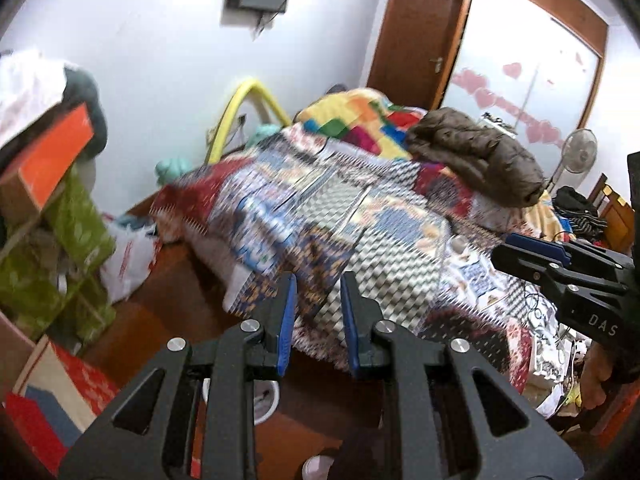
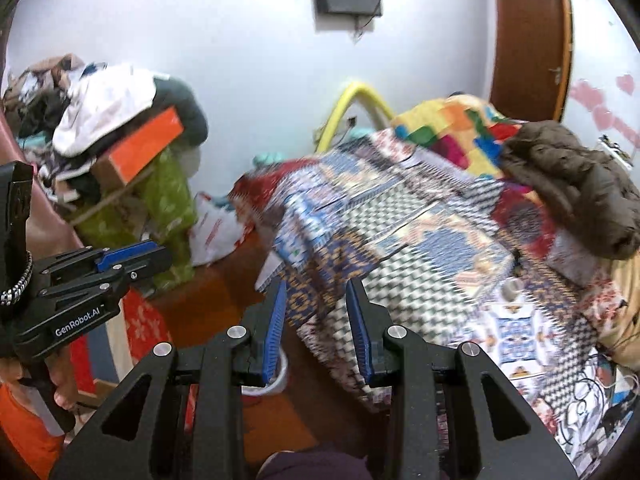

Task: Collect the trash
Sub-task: 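Move both grippers back to the items on the quilt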

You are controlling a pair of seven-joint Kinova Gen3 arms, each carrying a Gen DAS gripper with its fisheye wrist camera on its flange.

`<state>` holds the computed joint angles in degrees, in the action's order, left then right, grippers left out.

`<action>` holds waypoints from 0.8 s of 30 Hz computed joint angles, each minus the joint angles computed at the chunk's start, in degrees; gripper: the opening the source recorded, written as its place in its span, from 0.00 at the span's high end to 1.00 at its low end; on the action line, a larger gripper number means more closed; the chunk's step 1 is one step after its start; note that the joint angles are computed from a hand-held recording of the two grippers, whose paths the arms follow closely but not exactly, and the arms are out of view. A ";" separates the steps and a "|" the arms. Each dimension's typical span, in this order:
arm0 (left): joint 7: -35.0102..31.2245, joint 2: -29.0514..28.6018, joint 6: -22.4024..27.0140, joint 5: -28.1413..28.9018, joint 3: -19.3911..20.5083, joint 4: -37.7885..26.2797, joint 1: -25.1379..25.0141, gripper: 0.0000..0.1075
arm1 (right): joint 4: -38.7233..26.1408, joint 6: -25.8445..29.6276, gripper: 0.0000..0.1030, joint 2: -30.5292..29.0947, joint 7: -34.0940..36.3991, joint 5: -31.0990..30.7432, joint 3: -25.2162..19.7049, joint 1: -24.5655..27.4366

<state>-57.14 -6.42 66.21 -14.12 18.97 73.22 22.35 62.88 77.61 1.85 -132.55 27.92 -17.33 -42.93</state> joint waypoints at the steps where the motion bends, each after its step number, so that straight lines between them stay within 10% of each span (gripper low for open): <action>1: 0.63 0.56 -0.07 -0.95 0.83 -0.76 0.27 0.72 | 0.72 -0.04 0.73 -1.14 -0.04 0.37 0.34 0.39; 5: 2.94 5.09 -0.43 -4.68 2.69 -5.02 3.49 0.51 | 2.78 1.26 0.73 -4.34 -1.16 3.84 -0.14 3.12; 24: -7.80 32.16 4.46 -1.36 -4.98 -32.07 17.45 0.50 | 16.40 -2.61 0.67 -11.82 4.11 -5.44 5.86 25.41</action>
<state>-64.94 25.74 70.67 -15.48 13.99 41.15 39.80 79.28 75.00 -9.97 -128.44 22.48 -11.48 -17.52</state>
